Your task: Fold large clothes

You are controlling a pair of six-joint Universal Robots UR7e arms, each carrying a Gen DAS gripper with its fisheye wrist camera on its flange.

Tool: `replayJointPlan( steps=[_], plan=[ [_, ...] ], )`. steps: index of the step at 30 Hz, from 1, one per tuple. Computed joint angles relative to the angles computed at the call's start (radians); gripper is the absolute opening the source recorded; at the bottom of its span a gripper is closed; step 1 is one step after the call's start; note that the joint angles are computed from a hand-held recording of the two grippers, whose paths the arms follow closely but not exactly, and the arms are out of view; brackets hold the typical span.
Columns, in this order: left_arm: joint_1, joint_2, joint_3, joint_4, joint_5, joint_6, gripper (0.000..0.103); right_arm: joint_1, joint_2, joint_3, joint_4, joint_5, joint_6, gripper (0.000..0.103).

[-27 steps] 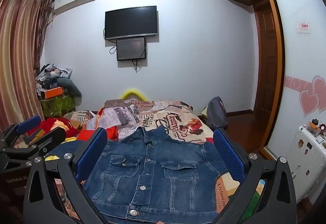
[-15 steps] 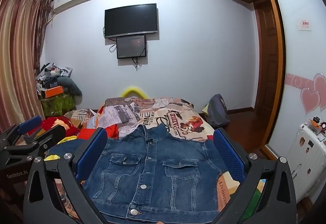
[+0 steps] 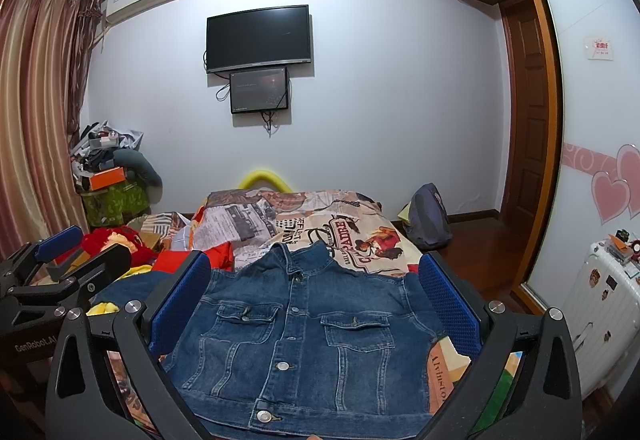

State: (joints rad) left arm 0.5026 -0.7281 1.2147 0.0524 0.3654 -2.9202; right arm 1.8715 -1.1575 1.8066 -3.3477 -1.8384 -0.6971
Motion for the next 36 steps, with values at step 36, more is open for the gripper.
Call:
replayJointPlan(
  steps=[36],
  plan=[
    [0.001,0.001,-0.003,0.008,-0.004,-0.014,0.103,0.004,-0.001,-0.002,0.008,-0.006,0.001,0.103]
  ],
)
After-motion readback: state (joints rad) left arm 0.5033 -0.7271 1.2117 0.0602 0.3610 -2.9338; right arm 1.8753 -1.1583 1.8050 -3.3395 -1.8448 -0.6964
